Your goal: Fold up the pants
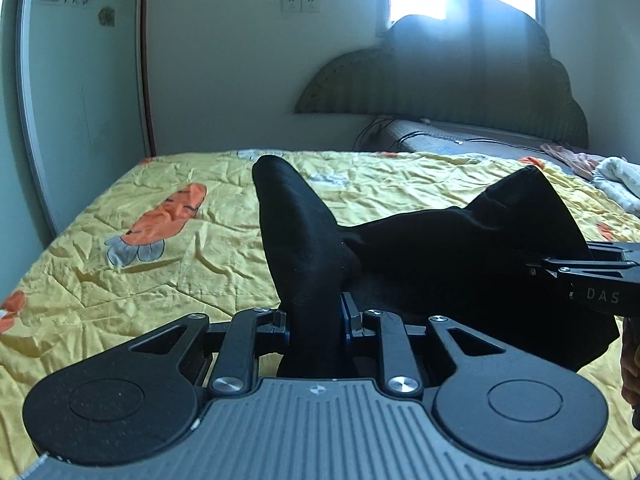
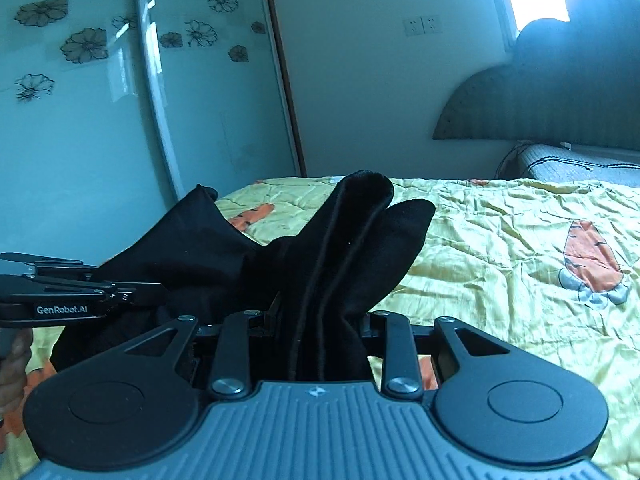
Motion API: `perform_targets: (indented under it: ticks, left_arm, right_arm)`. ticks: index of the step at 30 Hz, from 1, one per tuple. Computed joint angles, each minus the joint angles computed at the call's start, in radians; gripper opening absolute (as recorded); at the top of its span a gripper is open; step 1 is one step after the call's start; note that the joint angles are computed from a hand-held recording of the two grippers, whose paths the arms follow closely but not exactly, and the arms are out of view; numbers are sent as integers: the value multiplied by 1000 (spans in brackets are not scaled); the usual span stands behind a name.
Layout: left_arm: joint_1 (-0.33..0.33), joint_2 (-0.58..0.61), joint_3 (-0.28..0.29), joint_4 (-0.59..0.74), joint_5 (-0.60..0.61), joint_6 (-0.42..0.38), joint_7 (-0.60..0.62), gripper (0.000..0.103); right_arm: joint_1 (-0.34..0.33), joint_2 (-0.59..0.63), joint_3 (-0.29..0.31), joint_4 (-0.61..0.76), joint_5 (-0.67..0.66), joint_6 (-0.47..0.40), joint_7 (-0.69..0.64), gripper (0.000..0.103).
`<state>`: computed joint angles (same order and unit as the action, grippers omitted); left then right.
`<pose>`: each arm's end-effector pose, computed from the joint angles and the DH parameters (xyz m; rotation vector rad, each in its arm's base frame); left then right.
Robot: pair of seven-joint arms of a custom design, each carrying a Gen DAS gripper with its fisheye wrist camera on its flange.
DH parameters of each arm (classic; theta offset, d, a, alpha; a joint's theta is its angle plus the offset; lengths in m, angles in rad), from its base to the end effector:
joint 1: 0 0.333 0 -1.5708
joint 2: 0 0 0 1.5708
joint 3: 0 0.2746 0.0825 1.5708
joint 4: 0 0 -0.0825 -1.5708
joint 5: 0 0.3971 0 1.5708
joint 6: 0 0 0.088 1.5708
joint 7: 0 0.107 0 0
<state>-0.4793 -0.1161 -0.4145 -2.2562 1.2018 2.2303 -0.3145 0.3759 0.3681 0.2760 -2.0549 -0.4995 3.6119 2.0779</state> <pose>0.3581 -0.4016 0.3846 -1.7515 1.3954 -0.7478 0.4644 0.4141 0.3603 -1.7635 0.8647 -0.2658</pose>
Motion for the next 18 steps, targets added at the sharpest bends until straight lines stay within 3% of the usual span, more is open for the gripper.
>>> perform_targets:
  ticks: [8, 10, 14, 18]
  left_arm:
    - [0, 88, 28, 44, -40, -2, 47, 24]
    - [-6, 96, 35, 47, -43, -8, 47, 25]
    - [-16, 108, 43, 55, -56, -39, 60, 40]
    - [-25, 109, 46, 48, -81, -70, 66, 49]
  right_arm:
    - [-45, 107, 61, 101, 4, -104, 6, 29]
    - [-91, 132, 108, 116, -9, -125, 25, 37]
    - [-207, 170, 217, 119, -36, -163, 68, 47]
    - [-204, 138, 200, 71, 7, -153, 61, 60]
